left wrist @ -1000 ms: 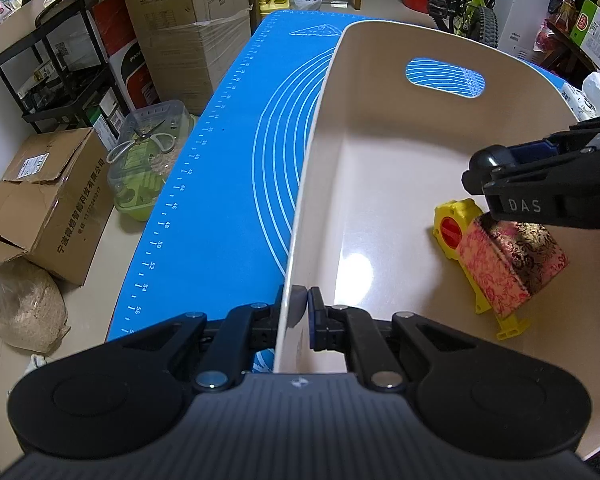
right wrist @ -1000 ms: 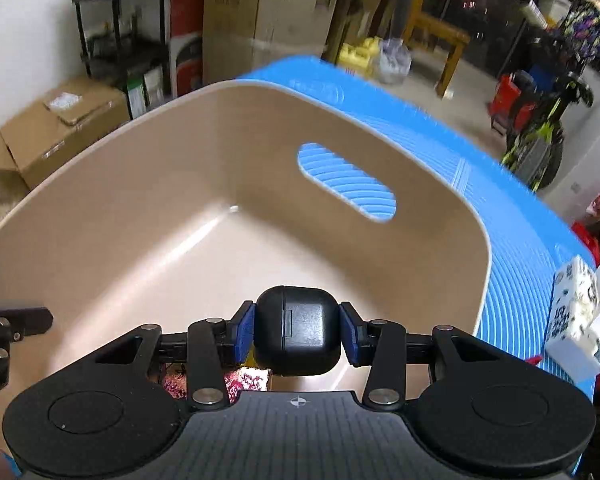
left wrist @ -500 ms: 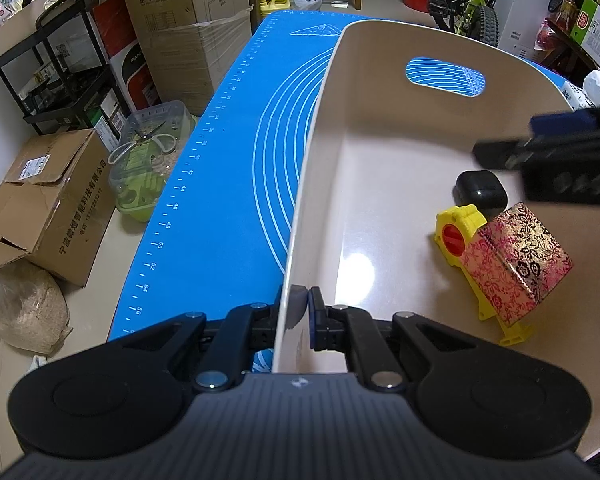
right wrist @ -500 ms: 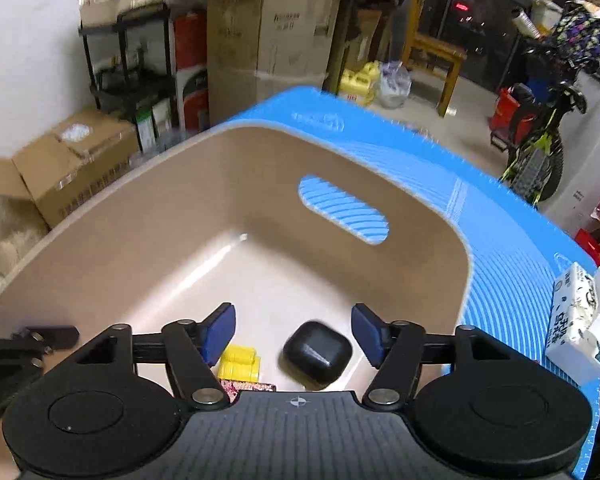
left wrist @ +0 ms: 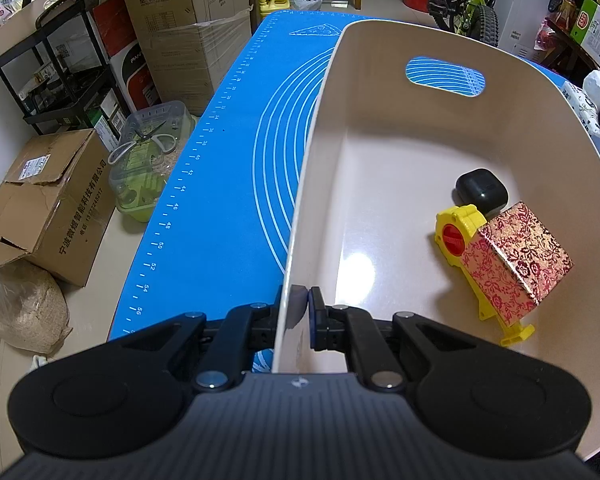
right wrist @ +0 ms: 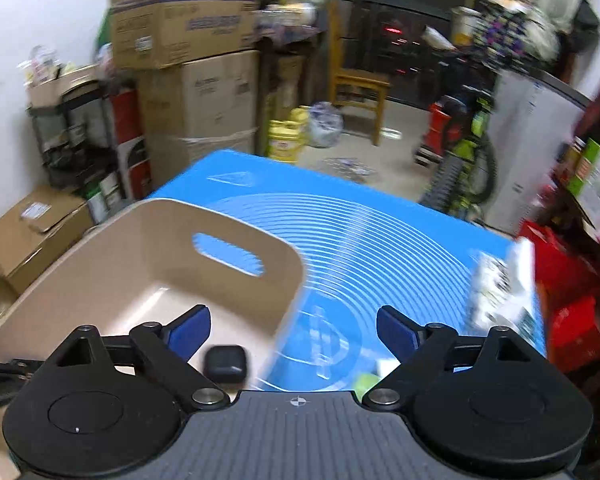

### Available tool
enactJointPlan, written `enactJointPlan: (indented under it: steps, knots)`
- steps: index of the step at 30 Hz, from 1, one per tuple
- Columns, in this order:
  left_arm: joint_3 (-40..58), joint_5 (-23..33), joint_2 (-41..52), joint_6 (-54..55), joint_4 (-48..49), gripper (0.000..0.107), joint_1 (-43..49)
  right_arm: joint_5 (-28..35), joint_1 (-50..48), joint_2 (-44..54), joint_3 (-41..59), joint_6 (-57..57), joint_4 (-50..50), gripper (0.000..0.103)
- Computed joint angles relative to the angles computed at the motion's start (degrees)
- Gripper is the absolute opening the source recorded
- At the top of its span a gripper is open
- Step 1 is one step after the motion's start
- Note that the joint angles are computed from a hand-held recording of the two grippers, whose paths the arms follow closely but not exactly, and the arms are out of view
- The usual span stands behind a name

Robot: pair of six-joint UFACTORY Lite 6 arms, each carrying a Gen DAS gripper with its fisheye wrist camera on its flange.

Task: Organize rigid objects
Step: 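Move the right tool back to the mat and grasp the white pill bottle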

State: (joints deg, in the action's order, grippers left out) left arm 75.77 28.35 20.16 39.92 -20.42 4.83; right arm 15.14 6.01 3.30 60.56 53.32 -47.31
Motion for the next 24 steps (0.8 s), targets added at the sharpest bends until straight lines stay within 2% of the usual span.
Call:
enactJointPlan:
  steps: [4,6,9,13,17,24]
  knots:
    - [0.01,0.02,0.01,0.08,-0.14,0.011,0.08,-1.53,-5.82,0.02,-4.03,-0.86,0.63,0.092]
    - [0.04,0.01,0.04,-0.07,-0.04,0.011,0.02,-2.37,-7.72,0.68,-5.99,3.04,-3.62,0.092]
    - [0.06,-0.03,0.06,0.1,-0.03,0.011,0.08,-2.62,-9.02,3.25,-7.93,16.29,-16.29,0.092]
    - [0.02,0.01,0.03,0.04,-0.11,0.011,0.05,-3.95,-10.59,8.1,-7.96,26.28,-24.03,0.092]
    - [0.09,0.02,0.08,0.09,-0.12,0.011,0.09,-4.4,-11.05,12.04,-8.17,41.26,-39.0,0.092]
    - [0.02,0.03,0.02,0.05,-0.15,0.011,0.03,-2.09,-9.55,12.16,-10.16,58.76,-54.22,0.091]
